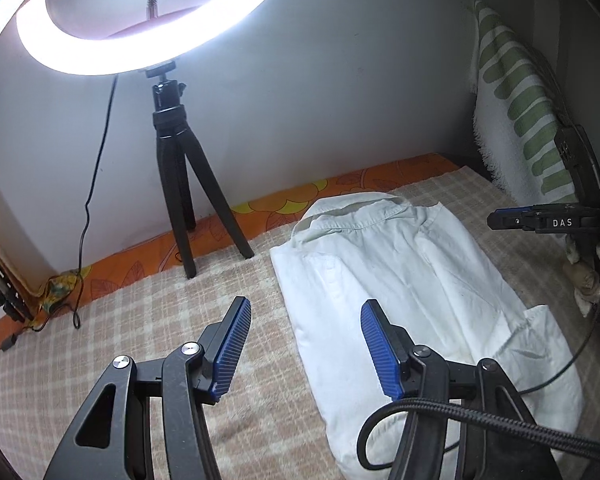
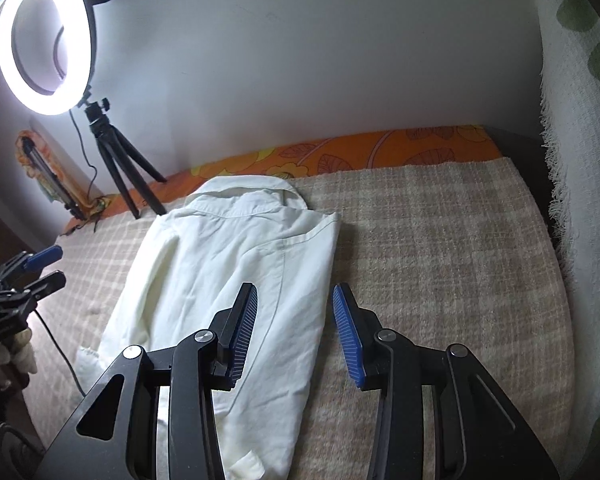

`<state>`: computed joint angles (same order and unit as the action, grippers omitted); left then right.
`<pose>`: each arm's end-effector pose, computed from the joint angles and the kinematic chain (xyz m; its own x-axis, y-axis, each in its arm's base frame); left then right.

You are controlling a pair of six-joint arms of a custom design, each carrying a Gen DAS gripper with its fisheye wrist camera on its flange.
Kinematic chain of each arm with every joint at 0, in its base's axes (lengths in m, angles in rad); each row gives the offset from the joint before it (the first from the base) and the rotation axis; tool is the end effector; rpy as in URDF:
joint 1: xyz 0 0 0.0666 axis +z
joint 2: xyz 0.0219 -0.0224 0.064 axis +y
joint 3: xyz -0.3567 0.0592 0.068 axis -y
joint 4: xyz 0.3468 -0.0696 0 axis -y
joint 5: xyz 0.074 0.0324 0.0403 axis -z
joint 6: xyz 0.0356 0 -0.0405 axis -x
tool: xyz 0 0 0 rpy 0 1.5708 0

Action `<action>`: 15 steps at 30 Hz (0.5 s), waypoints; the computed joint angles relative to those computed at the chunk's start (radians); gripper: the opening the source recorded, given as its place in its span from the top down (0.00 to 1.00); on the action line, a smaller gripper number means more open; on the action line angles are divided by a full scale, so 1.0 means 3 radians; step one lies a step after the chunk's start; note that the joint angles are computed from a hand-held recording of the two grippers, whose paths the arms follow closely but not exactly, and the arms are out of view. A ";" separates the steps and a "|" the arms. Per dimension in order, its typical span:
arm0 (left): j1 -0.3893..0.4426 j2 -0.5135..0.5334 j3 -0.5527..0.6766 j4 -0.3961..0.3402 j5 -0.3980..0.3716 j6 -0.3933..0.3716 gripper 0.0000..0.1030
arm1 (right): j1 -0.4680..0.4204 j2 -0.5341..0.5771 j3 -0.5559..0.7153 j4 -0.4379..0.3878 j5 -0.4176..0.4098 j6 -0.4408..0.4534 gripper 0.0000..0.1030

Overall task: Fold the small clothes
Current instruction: 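Pinch the folded shirt's collar end with both grippers and lift it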

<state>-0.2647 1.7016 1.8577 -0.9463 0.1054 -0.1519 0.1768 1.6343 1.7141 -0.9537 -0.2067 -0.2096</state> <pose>0.5348 -0.1493 0.4514 -0.6277 0.3260 -0.7069 0.4316 0.9015 0.0326 0.5184 0.0996 0.4263 -0.8012 0.0637 -0.5950 -0.1381 0.9478 0.2875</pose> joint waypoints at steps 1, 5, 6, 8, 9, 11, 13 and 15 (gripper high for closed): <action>-0.0005 0.0046 0.0027 0.0015 0.0005 -0.0006 0.43 | -0.0006 0.0026 0.0011 0.0013 -0.0010 -0.0005 0.63; 0.0008 0.0238 0.0175 0.0011 0.0057 0.0049 0.43 | -0.0030 0.0166 0.0093 0.0056 -0.0099 -0.0050 0.63; 0.0017 0.0305 0.0243 -0.0030 0.0083 0.0066 0.43 | -0.0029 0.0194 0.0112 0.0061 -0.0102 -0.0056 0.63; 0.0044 0.0452 0.0397 -0.0122 0.0151 0.0120 0.43 | -0.0035 0.0266 0.0158 0.0073 -0.0134 -0.0067 0.63; 0.0061 0.0524 0.0481 -0.0175 0.0216 0.0140 0.43 | -0.0040 0.0304 0.0186 0.0070 -0.0158 -0.0074 0.63; 0.0105 0.0709 0.0716 -0.0342 0.0373 0.0227 0.43 | -0.0048 0.0380 0.0247 0.0056 -0.0195 -0.0084 0.63; 0.0134 0.0870 0.0917 -0.0466 0.0436 0.0295 0.43 | -0.0057 0.0475 0.0335 0.0021 -0.0239 -0.0096 0.62; 0.0153 0.1028 0.1109 -0.0570 0.0475 0.0334 0.43 | -0.0061 0.0552 0.0405 -0.0003 -0.0240 -0.0107 0.60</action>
<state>-0.2189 2.0102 2.1904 -1.1174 0.2480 -0.0518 0.1586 1.7998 1.8355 -0.9545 -0.2787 -0.2417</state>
